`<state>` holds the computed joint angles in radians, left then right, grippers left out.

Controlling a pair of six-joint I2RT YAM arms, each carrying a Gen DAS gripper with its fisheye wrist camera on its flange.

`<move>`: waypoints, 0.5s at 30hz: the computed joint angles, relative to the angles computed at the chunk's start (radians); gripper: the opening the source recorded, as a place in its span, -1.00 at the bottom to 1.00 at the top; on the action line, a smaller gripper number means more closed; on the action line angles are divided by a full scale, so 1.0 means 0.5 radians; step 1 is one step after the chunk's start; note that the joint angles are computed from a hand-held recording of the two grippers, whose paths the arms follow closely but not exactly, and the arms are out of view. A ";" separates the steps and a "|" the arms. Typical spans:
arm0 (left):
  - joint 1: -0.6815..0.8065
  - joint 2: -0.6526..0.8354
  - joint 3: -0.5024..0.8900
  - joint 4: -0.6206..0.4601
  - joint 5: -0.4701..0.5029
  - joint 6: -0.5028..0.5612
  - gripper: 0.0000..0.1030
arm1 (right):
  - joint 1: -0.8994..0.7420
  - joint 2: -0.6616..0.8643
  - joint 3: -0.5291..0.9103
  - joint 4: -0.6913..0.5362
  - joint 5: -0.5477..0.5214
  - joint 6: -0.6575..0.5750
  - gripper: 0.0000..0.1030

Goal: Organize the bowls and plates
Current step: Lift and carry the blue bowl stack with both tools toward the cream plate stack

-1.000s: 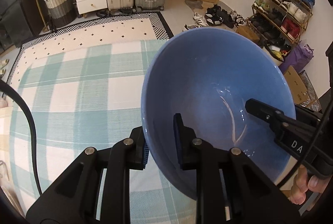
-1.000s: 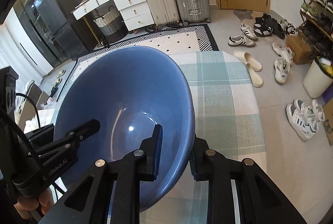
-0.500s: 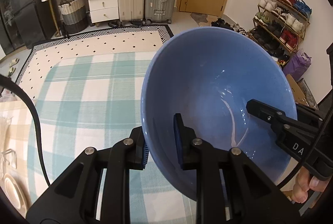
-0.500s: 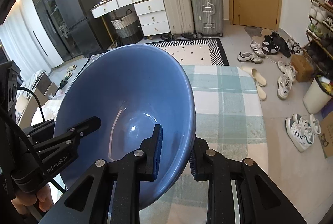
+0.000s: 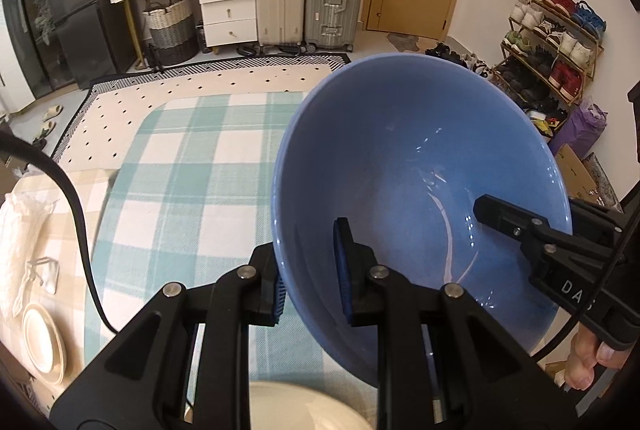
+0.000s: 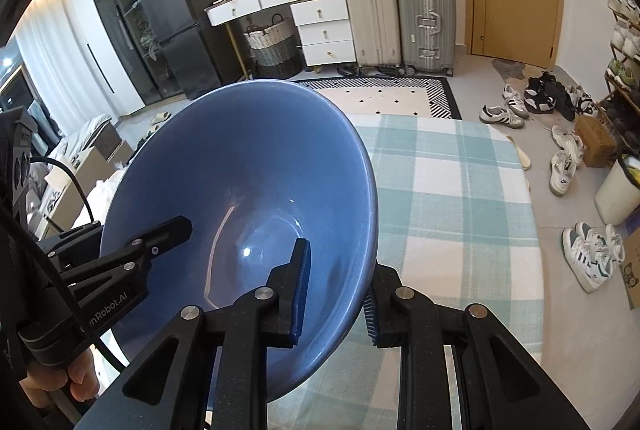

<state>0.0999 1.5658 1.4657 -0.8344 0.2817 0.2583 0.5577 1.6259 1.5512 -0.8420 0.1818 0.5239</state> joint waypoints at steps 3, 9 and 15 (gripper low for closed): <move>0.122 -0.140 -0.139 -0.019 0.056 0.075 -0.66 | 0.116 -0.019 -0.024 -0.001 0.058 0.070 -0.54; 0.480 -0.420 -0.388 -0.106 0.231 0.325 -0.66 | 0.320 -0.039 -0.059 -0.016 0.141 0.193 -0.54; 0.925 -0.611 -0.566 -0.248 0.440 0.678 -0.66 | 0.526 -0.030 -0.077 -0.033 0.219 0.302 -0.54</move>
